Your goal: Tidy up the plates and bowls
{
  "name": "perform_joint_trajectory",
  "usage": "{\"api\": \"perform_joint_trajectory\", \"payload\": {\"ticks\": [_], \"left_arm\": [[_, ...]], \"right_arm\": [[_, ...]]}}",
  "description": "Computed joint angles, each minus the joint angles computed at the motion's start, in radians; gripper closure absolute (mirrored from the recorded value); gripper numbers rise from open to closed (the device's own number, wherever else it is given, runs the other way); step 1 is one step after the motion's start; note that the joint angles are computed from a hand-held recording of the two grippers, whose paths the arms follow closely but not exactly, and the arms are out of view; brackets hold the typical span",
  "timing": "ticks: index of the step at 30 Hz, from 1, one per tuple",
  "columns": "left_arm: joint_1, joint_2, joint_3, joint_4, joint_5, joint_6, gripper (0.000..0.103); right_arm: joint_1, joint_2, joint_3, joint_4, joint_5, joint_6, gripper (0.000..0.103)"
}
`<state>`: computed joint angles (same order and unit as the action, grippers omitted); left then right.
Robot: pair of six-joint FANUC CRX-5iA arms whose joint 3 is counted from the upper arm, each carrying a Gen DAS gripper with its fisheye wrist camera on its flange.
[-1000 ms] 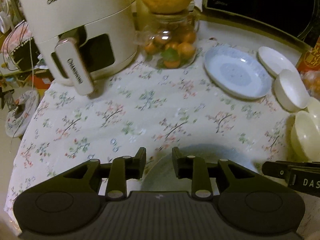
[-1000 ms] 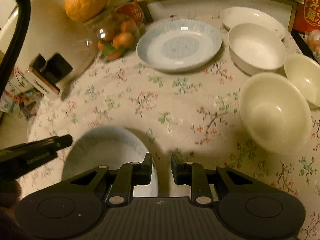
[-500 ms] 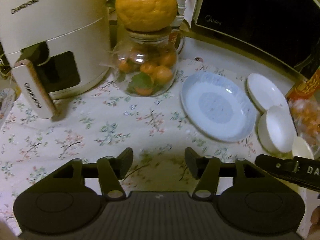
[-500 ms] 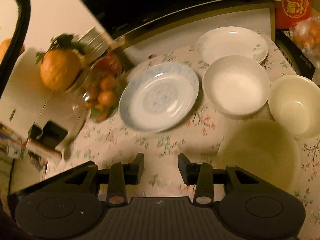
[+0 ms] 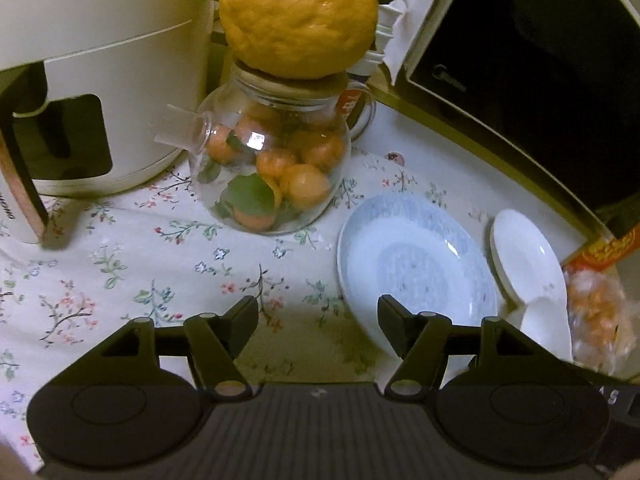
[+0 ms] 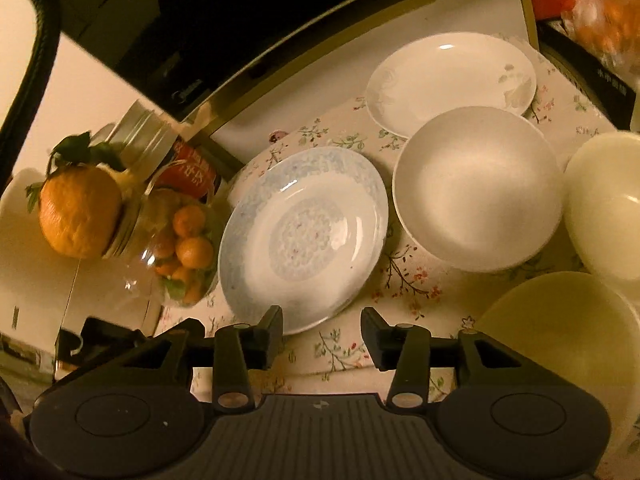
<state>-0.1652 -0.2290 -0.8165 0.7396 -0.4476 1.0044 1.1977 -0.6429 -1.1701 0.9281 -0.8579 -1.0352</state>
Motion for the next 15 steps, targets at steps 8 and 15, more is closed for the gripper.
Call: {"api": "perform_joint_trajectory", "payload": {"ticks": [8,15], "left_arm": [[-0.038,0.073,0.005,0.076,0.07,-0.042,0.048],[-0.085,0.132,0.0,0.201,0.113,-0.142,0.062]], "right_arm": [[-0.101,0.058,-0.01,0.036,0.097,-0.068,0.06],[-0.131,0.12,-0.001,0.053,0.093,-0.118,0.064]]}}
